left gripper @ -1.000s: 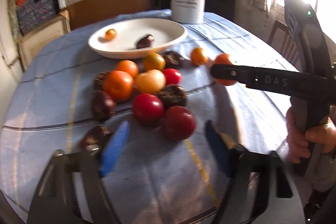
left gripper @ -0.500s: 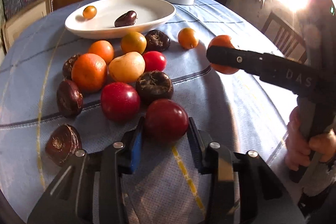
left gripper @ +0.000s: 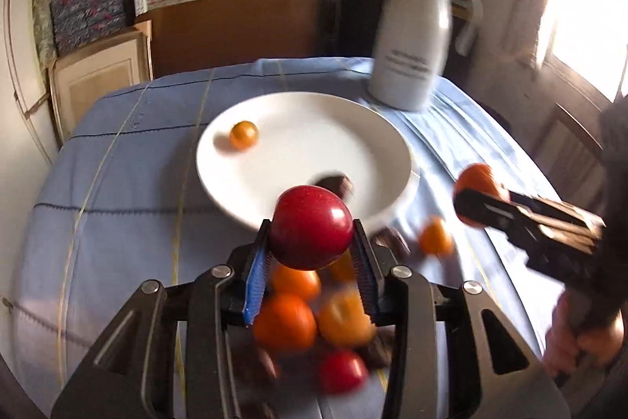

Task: Organize fruits
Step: 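Grasp the red fruit with the left tool while the right tool carries the orange to the plate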

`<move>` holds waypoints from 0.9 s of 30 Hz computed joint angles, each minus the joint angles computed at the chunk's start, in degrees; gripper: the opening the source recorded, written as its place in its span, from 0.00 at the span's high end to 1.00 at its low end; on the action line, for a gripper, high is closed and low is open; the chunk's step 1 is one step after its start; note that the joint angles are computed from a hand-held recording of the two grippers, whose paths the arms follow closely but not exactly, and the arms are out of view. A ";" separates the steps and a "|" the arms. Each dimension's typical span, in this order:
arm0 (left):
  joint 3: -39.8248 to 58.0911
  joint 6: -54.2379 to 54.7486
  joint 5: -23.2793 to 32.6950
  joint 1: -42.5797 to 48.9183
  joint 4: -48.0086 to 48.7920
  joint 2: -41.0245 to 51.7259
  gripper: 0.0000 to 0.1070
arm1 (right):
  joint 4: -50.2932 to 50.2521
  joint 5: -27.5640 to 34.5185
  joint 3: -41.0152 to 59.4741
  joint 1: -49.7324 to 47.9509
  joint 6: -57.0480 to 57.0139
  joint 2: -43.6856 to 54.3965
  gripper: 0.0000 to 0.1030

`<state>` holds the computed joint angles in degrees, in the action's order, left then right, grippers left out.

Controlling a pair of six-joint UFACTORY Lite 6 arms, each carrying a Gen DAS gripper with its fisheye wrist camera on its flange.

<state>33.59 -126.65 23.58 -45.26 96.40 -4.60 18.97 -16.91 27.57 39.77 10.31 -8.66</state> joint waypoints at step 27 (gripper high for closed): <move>-26.30 -7.56 10.99 -6.20 -9.02 -22.67 0.11 | -1.43 -9.92 -6.63 -1.05 4.12 3.03 0.35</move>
